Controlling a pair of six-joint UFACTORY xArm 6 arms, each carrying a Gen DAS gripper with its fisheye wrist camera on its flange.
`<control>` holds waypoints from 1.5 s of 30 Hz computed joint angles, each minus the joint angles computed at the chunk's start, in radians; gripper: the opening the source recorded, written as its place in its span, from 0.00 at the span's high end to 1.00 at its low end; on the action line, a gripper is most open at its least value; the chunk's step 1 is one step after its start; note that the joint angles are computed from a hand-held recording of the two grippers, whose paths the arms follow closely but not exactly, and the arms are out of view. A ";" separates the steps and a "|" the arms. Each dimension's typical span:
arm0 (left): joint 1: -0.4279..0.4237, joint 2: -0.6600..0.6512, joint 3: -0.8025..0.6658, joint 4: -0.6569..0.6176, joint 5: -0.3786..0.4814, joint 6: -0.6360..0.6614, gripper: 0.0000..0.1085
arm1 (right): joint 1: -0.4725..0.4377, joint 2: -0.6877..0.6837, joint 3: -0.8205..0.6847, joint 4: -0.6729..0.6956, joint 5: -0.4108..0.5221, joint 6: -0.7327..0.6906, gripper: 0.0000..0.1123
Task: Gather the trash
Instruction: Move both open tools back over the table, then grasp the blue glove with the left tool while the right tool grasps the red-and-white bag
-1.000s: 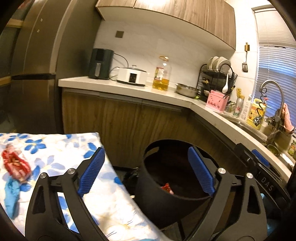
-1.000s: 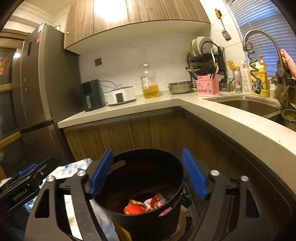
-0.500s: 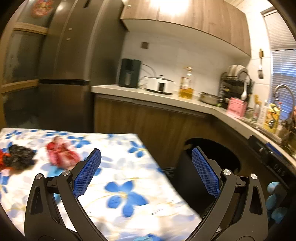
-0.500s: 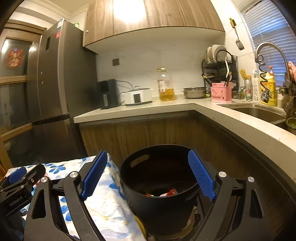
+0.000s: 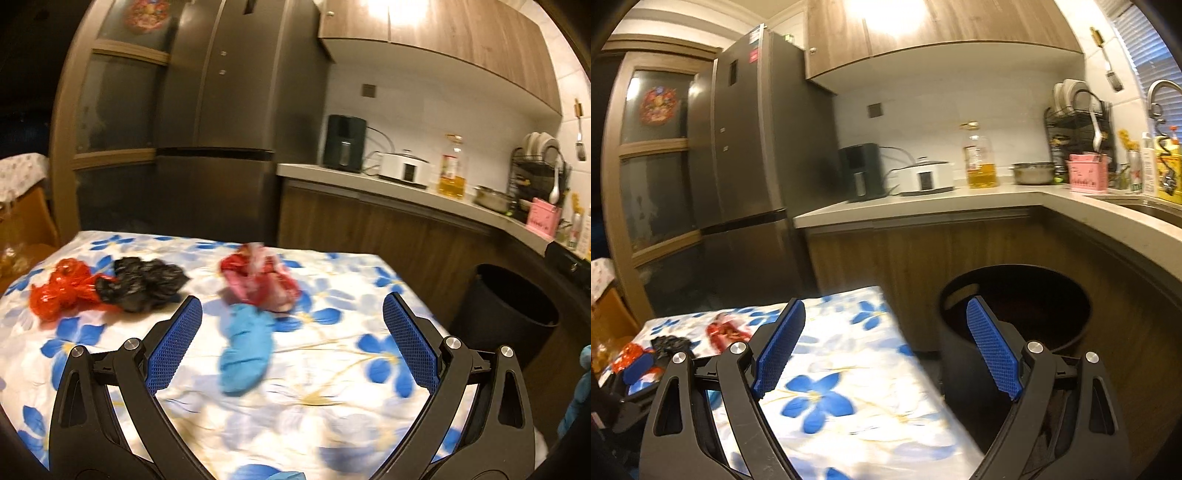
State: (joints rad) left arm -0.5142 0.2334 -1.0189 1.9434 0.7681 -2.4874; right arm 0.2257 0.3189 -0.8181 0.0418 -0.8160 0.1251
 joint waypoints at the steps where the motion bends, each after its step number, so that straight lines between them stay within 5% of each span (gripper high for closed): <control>1: 0.007 0.001 0.006 0.000 0.001 -0.002 0.11 | 0.009 0.006 -0.008 -0.007 0.004 0.004 0.23; 7: 0.043 0.047 -0.019 -0.025 -0.016 0.042 0.19 | 0.066 0.049 -0.063 -0.008 0.030 -0.004 0.23; 10: 0.080 0.083 -0.057 -0.038 -0.102 0.065 0.36 | 0.086 0.071 -0.091 -0.008 0.045 -0.015 0.23; 12: 0.097 0.095 -0.067 -0.035 -0.140 0.064 0.56 | 0.095 0.081 -0.110 -0.013 0.062 -0.012 0.23; 19: 0.156 0.130 -0.096 0.001 -0.268 0.004 0.83 | 0.128 0.116 -0.173 -0.010 0.096 -0.019 0.23; 21: 0.172 0.144 -0.110 0.023 -0.317 -0.015 0.99 | 0.138 0.126 -0.188 -0.002 0.108 -0.029 0.23; 26: 0.180 0.103 -0.066 0.191 -0.346 -0.191 1.00 | 0.165 0.159 -0.228 0.017 0.140 -0.060 0.23; 31: 0.164 -0.054 0.093 0.273 -0.265 -0.287 1.00 | 0.187 0.199 -0.282 0.012 0.184 -0.066 0.23; 37: 0.174 -0.260 0.285 0.225 -0.162 -0.286 1.00 | 0.230 0.265 -0.371 -0.003 0.246 -0.060 0.23; 45: 0.229 -0.323 0.331 0.096 -0.165 -0.171 1.00 | 0.300 0.368 -0.533 0.033 0.358 -0.125 0.33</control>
